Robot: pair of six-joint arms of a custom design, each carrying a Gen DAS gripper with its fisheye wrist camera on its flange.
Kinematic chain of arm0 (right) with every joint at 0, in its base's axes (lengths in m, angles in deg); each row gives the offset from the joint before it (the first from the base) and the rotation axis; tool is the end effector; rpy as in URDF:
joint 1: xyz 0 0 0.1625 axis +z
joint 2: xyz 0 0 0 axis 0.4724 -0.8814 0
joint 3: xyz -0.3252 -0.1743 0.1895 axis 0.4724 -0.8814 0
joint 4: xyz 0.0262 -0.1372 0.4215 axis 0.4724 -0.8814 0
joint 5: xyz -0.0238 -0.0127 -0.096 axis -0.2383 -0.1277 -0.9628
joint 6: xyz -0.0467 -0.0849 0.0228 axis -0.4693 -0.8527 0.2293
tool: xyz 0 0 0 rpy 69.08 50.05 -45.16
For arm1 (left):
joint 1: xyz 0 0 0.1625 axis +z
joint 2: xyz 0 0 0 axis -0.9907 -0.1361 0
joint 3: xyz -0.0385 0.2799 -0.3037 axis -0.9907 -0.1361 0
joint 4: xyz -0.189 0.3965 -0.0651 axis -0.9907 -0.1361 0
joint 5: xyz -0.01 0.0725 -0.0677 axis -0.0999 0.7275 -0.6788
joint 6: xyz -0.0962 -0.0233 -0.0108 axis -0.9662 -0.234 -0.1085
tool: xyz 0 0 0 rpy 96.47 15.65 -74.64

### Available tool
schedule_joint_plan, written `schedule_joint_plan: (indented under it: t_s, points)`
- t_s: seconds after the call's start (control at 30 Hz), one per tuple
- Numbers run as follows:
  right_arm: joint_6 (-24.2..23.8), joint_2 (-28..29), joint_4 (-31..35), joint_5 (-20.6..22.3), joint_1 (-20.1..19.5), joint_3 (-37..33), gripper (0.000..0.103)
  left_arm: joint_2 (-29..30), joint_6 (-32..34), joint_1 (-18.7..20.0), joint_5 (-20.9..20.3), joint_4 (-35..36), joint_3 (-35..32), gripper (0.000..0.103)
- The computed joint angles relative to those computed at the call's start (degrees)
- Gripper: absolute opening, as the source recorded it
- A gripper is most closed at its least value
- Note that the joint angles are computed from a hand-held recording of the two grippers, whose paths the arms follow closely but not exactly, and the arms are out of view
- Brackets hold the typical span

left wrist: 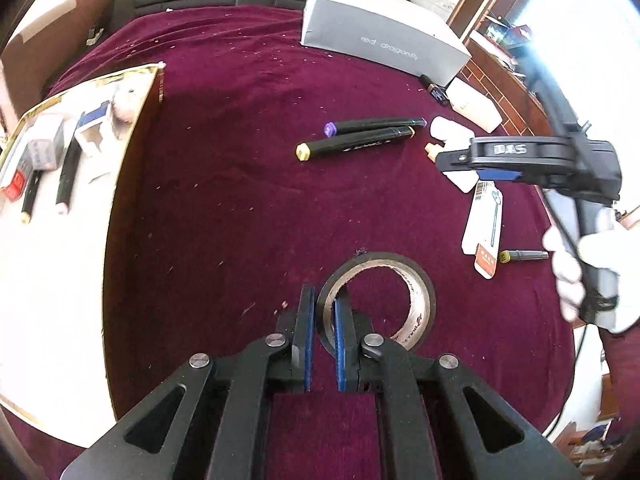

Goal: Organize objects
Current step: 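Grasp the black tape roll with the left tool while the right tool grasps the white bottle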

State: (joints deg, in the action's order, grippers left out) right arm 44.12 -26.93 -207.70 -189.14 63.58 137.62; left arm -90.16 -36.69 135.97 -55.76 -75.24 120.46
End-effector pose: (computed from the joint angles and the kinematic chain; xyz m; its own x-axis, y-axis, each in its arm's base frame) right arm 0.0907 -0.7412 0.2800 -0.7609 0.2405 0.6027 -0.0202 0.9196 -0.3924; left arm -0.2914 -0.6970 0.0927 -0.7897 0.4390 -0.4284 0.5170 0.8523 -0.0796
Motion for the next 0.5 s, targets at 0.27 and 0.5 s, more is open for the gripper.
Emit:
schedule_joint_plan:
  t_s: [0.27,0.5]
  points:
    - [2.35,2.05,3.49,-3.86,0.33,-1.59,0.024,-2.91,-3.34,1.06,-0.47,-0.61,2.10,0.006]
    - [5.91,-1.78,2.44,1.63,0.28,2.38,0.025,-5.16,-3.42,1.83,-1.23,-1.78,3.45,0.006]
